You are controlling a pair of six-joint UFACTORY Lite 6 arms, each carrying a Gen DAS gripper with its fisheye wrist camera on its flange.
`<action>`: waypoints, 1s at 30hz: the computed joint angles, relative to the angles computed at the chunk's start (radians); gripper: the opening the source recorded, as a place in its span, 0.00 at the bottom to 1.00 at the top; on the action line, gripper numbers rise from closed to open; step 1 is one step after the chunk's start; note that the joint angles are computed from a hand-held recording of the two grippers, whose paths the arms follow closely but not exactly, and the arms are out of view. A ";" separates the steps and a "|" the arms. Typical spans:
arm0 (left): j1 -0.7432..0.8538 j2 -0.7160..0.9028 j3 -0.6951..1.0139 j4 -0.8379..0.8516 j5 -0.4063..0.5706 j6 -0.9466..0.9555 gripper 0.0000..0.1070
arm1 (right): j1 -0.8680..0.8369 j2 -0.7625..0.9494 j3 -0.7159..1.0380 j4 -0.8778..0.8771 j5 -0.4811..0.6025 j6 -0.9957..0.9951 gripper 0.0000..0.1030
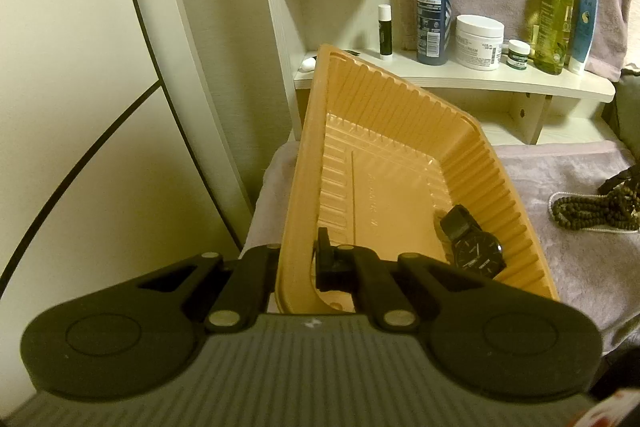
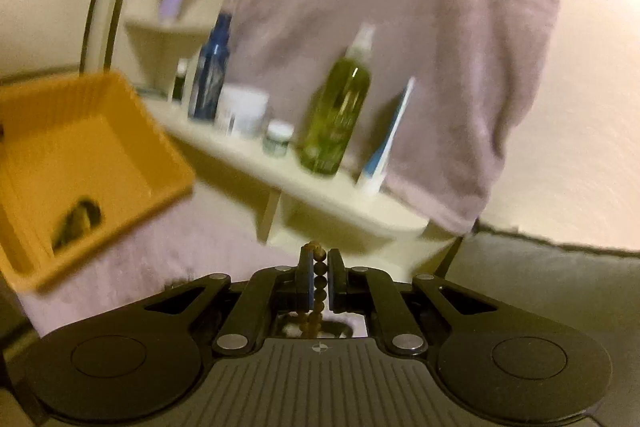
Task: Organize jewelry
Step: 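Grasp a dark bead necklace with the right gripper and lift it, then lower the bead necklace into the tray and release it with the right gripper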
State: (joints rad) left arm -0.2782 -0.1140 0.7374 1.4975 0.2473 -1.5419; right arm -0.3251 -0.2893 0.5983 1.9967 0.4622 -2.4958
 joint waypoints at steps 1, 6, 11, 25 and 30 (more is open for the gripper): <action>-0.001 -0.001 -0.002 0.005 0.001 -0.004 0.03 | -0.008 -0.015 0.014 -0.050 0.012 0.067 0.06; -0.005 -0.001 -0.002 0.006 0.004 -0.009 0.03 | -0.009 -0.065 0.069 -0.182 0.054 0.267 0.06; -0.005 -0.002 -0.001 0.000 0.000 -0.002 0.03 | -0.005 -0.061 0.115 -0.225 0.099 0.374 0.06; 0.005 0.000 0.006 -0.027 -0.010 0.031 0.03 | 0.081 -0.023 0.332 -0.315 0.178 0.627 0.06; 0.009 0.003 0.008 -0.030 -0.015 0.036 0.03 | 0.186 0.009 0.423 -0.319 0.179 0.724 0.06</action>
